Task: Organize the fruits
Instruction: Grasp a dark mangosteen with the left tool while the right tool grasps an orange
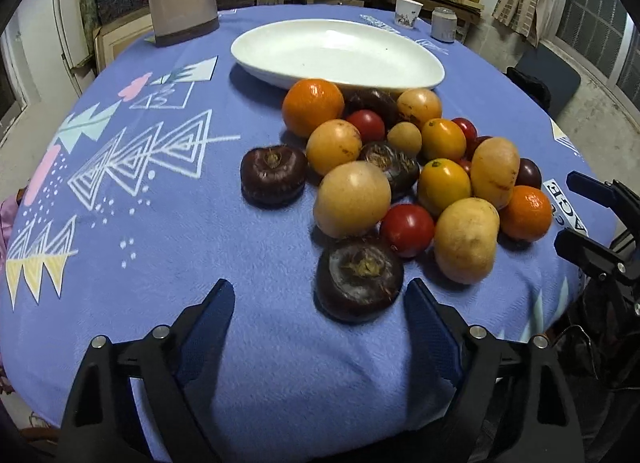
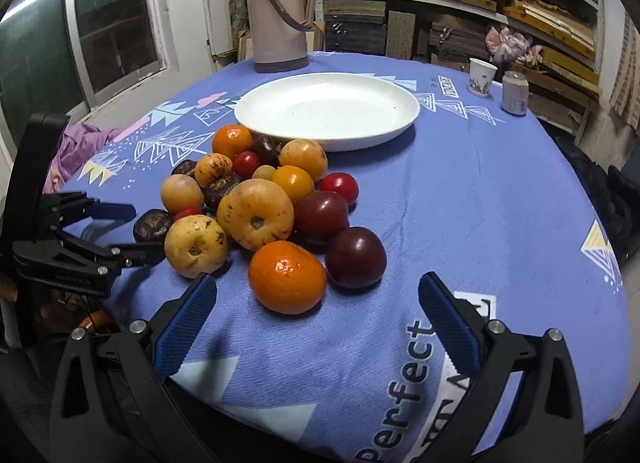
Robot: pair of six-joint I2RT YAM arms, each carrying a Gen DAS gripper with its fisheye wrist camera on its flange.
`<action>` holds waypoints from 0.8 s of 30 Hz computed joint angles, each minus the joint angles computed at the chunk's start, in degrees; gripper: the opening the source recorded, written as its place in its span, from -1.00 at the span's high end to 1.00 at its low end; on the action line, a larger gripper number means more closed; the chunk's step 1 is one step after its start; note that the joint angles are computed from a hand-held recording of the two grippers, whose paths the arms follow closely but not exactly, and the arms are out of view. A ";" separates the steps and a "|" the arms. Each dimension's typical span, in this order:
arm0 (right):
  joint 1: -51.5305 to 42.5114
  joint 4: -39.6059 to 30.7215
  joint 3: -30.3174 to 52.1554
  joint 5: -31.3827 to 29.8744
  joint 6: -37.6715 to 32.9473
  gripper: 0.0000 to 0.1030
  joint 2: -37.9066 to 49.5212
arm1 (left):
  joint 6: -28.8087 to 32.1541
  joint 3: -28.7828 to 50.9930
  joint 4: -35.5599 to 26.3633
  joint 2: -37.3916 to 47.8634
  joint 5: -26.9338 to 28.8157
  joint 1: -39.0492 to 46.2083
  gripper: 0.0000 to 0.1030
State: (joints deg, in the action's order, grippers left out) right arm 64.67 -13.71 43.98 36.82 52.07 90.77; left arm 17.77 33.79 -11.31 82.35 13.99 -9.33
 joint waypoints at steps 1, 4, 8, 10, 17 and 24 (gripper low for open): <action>-0.26 0.48 -0.23 -0.41 -0.83 -0.91 -0.04 | 0.14 0.14 0.51 0.52 0.11 0.00 -0.71; -1.43 2.67 -0.90 -2.94 -3.67 -0.50 0.13 | 0.96 -0.03 2.24 1.37 -0.17 -0.36 -0.72; -3.81 4.88 -0.62 -7.69 -4.49 -0.27 2.13 | 1.48 -0.20 3.47 1.68 -0.04 -0.50 -0.66; -4.15 5.66 -0.48 -8.43 -5.19 -0.27 2.60 | 2.28 -0.44 3.92 1.66 0.80 -0.13 -0.63; -6.18 6.97 2.27 -11.38 -5.57 0.13 7.14 | 3.86 -2.68 8.23 1.43 2.99 0.77 -0.61; -7.34 10.15 -0.78 -13.35 -4.15 0.14 4.70 | 3.25 -3.33 9.76 1.32 3.73 0.29 -0.60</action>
